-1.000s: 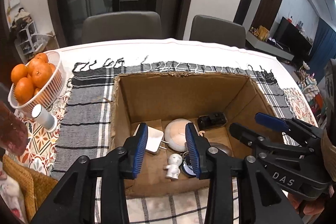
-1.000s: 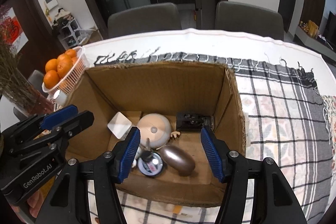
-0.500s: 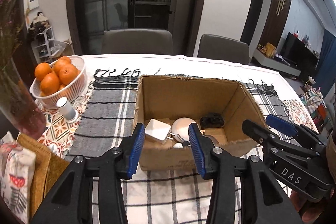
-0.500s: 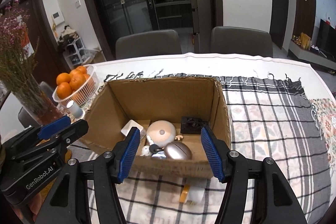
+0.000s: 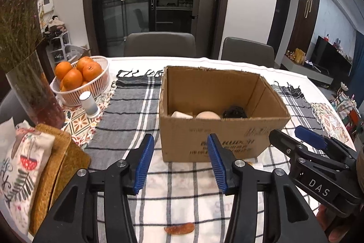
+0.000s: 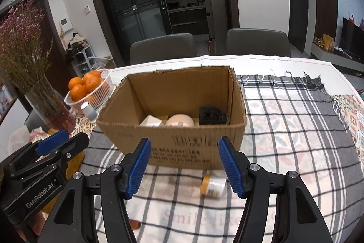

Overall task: Organize rigid objects
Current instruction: 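Withdraw both tools and move toward the orange comb and pill bottle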

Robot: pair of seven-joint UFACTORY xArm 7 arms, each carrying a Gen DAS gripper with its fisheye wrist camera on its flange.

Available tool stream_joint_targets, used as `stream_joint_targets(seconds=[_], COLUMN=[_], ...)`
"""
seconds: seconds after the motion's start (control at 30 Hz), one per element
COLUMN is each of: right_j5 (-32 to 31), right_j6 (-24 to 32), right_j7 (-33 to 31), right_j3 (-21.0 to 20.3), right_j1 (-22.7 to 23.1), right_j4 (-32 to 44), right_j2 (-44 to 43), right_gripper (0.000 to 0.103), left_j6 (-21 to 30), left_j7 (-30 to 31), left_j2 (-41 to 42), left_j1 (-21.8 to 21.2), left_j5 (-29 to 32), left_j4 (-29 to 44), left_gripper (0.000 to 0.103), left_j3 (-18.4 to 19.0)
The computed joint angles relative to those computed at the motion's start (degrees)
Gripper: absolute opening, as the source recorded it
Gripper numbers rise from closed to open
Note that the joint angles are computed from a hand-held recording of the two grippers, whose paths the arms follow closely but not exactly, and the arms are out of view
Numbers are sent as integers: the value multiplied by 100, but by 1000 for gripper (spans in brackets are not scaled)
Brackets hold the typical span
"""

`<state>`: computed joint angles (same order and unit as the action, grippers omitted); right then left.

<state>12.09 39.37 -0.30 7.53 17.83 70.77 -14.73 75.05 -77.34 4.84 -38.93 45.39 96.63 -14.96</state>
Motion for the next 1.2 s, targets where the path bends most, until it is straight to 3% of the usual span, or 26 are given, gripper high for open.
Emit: stream_joint_targets(seconds=[0.33,0.5,0.97,1.2], right_j5=[216,177,-132,-148], right_j6=[393,754,2311,2688], right_j7=[-117,-164,94,150], right_j3=[-89,-108,-43,-63], right_j1=[23,-38,-218,-296], right_j4=[-321,-278,346,598], right_j2=[-171,-130,291,552], right_gripper=[65,71,71,71], left_j6=[16,-53,-29,-280], left_j7=[-409,-467,38,245], left_j2=[-114,-103,45,71], left_j1=[-30,-19,74,192], left_j5=[-544,-957,-2329,-2976], left_j4=[-380,-488,-382,-520], left_gripper=[50,50,55,59], left_j3=[-120,-160,-102,-51])
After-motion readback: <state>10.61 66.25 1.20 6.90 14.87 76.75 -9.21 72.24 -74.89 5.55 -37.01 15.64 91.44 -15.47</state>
